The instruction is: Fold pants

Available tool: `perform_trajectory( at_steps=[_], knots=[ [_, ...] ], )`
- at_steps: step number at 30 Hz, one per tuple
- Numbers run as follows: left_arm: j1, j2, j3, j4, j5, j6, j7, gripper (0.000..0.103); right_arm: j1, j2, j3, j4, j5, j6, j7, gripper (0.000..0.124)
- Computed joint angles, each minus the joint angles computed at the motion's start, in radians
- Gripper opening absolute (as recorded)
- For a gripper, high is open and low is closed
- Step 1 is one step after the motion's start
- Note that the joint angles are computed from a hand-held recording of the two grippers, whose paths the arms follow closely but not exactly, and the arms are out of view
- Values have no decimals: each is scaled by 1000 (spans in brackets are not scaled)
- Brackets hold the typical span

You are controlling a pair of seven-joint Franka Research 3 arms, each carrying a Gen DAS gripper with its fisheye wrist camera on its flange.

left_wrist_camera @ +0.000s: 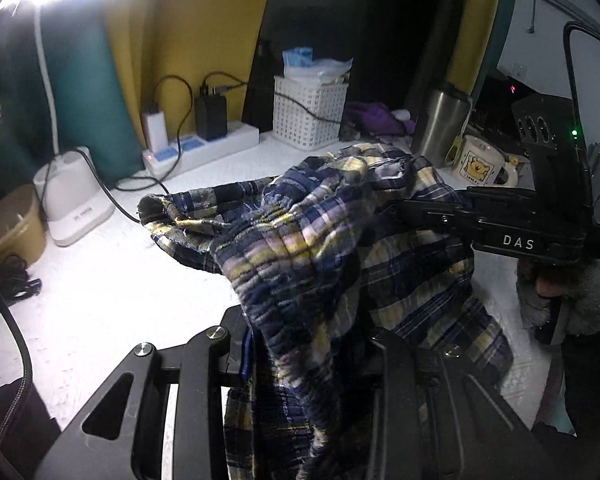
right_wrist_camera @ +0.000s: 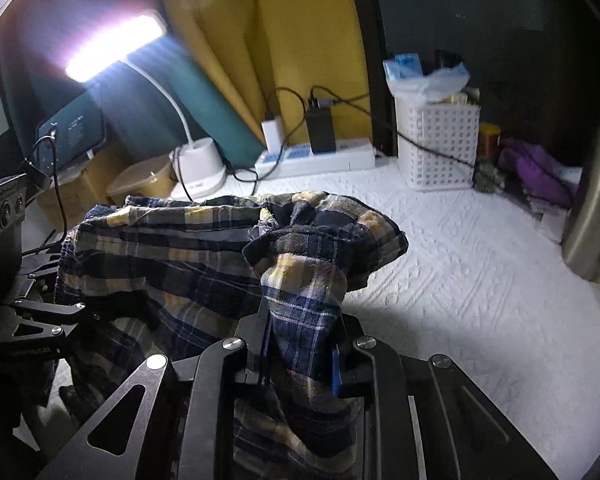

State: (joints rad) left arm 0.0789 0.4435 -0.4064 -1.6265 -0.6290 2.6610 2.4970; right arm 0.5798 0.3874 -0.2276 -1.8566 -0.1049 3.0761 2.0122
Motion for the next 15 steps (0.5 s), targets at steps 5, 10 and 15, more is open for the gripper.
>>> perform_trajectory(
  at_steps=[5, 10, 15],
  knots=[
    [19, -62, -15, -68, -58, 26, 52, 31, 121, -51, -123, -63, -78, 38, 92, 22],
    [23, -135, -9, -139, -150, 38, 130, 31, 273, -88, -280, -109, -205, 60, 231, 22],
    [1, -199, 20, -196, -265, 45, 226, 31, 468, -114, -487, -143, -391, 73, 428, 22]
  ],
)
